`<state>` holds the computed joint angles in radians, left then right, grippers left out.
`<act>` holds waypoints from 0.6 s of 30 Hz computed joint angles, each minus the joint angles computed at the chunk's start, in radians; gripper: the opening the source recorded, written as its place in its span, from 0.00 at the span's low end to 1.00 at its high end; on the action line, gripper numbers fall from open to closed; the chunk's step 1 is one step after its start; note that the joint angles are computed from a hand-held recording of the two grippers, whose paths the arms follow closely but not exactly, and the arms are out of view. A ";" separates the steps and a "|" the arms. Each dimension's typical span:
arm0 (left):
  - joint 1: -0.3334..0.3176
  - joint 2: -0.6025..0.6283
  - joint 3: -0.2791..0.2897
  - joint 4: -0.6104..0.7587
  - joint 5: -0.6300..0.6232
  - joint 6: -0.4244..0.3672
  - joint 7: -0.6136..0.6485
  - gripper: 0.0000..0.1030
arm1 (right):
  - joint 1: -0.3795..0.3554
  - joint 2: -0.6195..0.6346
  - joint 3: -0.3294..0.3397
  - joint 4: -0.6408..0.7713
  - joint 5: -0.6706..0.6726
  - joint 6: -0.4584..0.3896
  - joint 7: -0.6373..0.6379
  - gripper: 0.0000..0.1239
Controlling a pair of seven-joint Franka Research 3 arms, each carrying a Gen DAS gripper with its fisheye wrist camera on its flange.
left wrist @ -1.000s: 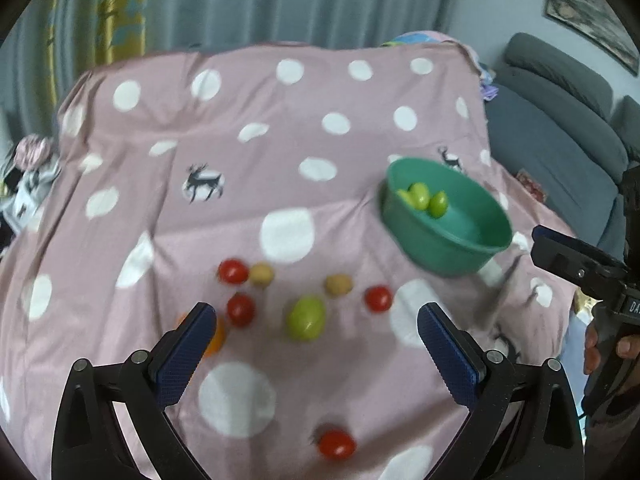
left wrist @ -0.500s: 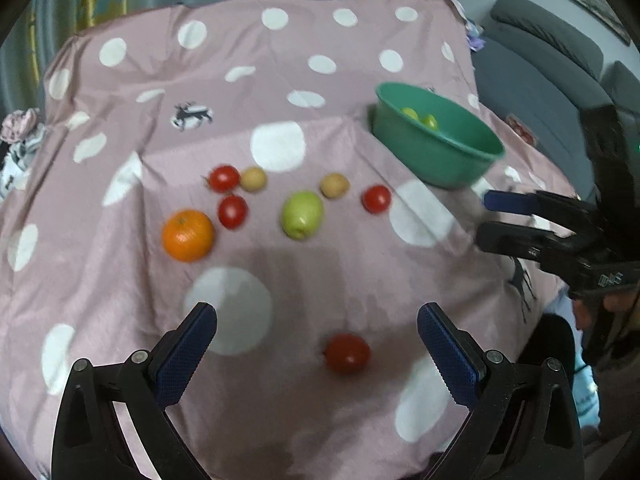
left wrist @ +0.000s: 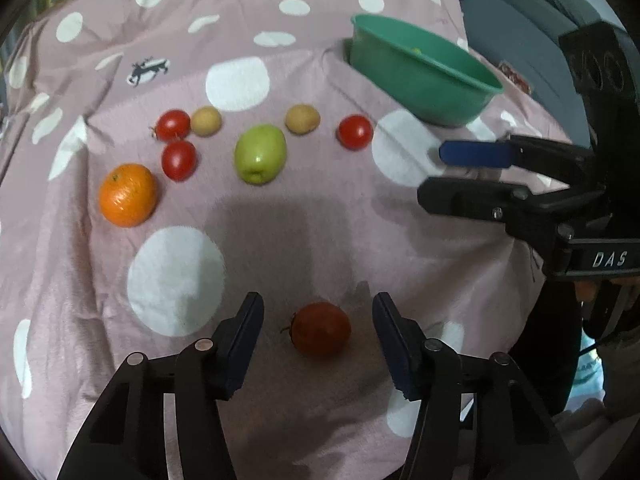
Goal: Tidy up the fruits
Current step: 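Grasp the red cherry tomato with the left gripper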
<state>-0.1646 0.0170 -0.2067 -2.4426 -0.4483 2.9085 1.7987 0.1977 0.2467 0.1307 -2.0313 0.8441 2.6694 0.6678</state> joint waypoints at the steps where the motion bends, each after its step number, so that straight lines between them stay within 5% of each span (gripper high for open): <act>1: 0.002 0.005 0.001 0.004 -0.010 -0.008 0.005 0.39 | 0.001 0.006 -0.001 0.007 -0.005 -0.001 0.003 0.53; 4: 0.007 0.006 -0.002 0.003 -0.044 -0.003 0.028 0.29 | 0.007 0.033 -0.002 0.040 -0.038 -0.006 0.018 0.50; 18: -0.004 -0.042 0.032 -0.039 -0.287 0.028 0.193 0.29 | 0.078 0.204 -0.062 0.238 -0.422 0.005 0.225 0.37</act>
